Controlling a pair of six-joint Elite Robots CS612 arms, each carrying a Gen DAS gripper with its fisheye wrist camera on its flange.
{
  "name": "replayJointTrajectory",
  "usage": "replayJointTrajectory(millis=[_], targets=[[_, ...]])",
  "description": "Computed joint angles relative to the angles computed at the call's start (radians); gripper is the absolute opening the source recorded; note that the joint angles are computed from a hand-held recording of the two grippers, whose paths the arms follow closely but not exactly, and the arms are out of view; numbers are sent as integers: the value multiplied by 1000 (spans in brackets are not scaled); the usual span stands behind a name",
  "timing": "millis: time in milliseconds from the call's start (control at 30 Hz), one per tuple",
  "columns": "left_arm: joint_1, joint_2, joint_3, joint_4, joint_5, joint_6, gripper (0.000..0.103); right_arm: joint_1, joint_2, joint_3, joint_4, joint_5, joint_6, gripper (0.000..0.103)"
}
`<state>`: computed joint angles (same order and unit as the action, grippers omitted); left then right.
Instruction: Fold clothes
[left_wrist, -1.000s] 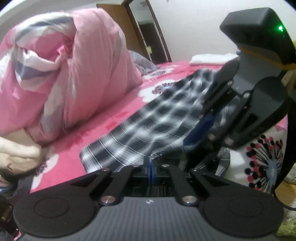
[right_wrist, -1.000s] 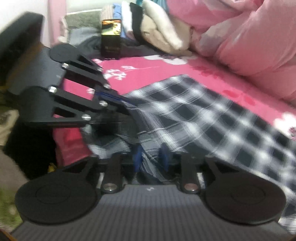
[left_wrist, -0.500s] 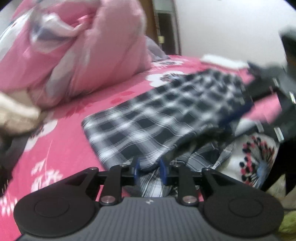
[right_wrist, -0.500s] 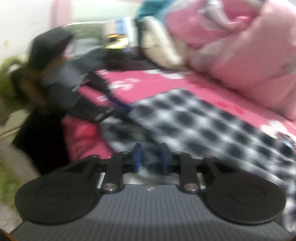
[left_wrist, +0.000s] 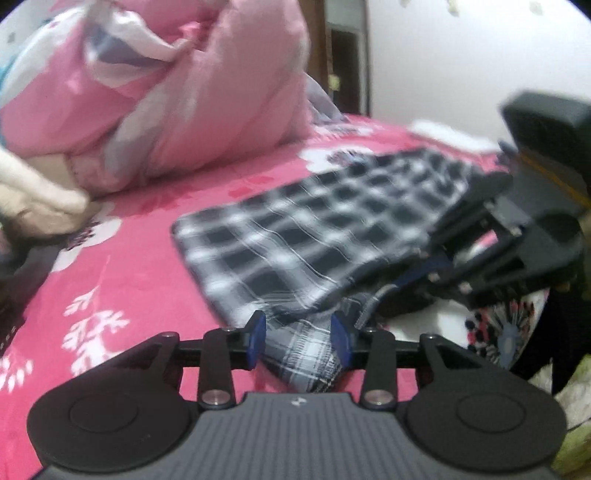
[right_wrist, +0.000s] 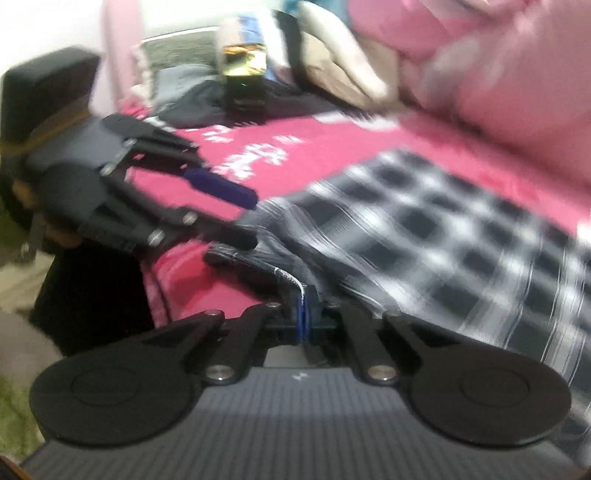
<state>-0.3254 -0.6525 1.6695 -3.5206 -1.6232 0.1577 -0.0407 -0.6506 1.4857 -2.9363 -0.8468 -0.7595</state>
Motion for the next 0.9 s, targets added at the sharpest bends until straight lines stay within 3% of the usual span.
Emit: replayJointTrajectory(millis=[133, 200, 300, 333, 367, 467, 533, 667, 767, 900], targets=[[-16, 3, -10, 32, 19, 127, 40, -2, 3, -26, 93, 16, 35, 1], [-23, 4, -13, 51, 39, 165, 38, -4, -2, -26, 129, 31, 7, 1], [-29, 8, -20, 69, 59, 182, 24, 0, -6, -33, 184, 22, -48, 1], [-30, 9, -22, 69, 62, 184, 11, 3, -3, -36, 176, 10, -39, 1], [-31, 10, -24, 66, 68, 177, 5, 5, 1, -42, 171, 7, -19, 1], [-29, 12, -24, 23, 73, 117, 4, 7, 15, -50, 118, 24, 68, 2], [-27, 9, -14, -25, 64, 105, 4, 5, 14, -52, 137, 47, 80, 3], [-24, 8, -1, -82, 39, 130, 4, 11, 28, -72, 127, 39, 159, 3], [-26, 10, 3, -77, 44, 147, 4, 16, 54, -96, 47, 27, 333, 2], [-24, 15, 4, -71, 45, 135, 4, 17, 56, -67, -70, -17, 459, 5]])
